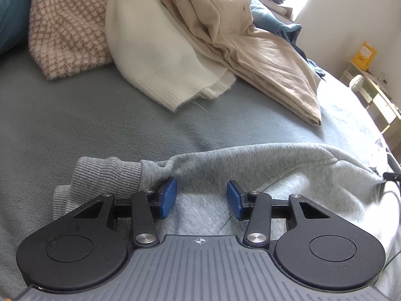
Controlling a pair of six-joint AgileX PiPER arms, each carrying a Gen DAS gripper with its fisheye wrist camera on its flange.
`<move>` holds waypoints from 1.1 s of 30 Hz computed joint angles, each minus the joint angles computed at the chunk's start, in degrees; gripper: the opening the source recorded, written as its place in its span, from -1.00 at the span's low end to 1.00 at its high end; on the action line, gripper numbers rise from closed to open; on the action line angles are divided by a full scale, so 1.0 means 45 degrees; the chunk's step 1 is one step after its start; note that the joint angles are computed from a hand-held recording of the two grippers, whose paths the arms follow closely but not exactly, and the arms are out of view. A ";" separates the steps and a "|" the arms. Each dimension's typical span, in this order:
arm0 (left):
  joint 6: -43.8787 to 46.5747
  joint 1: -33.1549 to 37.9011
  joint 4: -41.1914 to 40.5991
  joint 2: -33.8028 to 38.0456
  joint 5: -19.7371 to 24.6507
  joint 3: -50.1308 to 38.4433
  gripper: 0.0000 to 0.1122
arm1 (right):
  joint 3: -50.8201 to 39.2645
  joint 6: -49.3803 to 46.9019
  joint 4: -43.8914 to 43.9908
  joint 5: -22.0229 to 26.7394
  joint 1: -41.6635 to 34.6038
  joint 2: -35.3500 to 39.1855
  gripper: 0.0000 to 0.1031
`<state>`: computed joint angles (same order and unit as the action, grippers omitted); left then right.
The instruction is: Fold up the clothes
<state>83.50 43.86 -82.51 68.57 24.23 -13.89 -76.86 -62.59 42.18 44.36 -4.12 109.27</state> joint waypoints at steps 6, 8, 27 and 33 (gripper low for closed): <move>-0.0597 -0.0467 0.0293 -0.0133 -0.0436 -0.0044 -0.19 | -0.0613 0.0497 0.0817 -0.0420 -0.1061 -0.0096 -0.27; -0.0815 -0.0405 0.0544 -0.0098 -0.0366 -0.0120 -0.19 | -0.1138 0.1249 0.0911 -0.0657 -0.1639 0.0049 -0.25; -0.2776 -0.1362 0.1954 -0.0181 -0.1227 -0.0362 -0.18 | -1.3173 1.5215 -0.1253 0.2176 -0.6219 0.8776 -0.02; -0.3620 -0.1776 0.2655 -0.0225 -0.1603 -0.0444 -0.17 | -1.2627 1.4076 -0.1720 0.0960 -0.5822 0.8692 -0.92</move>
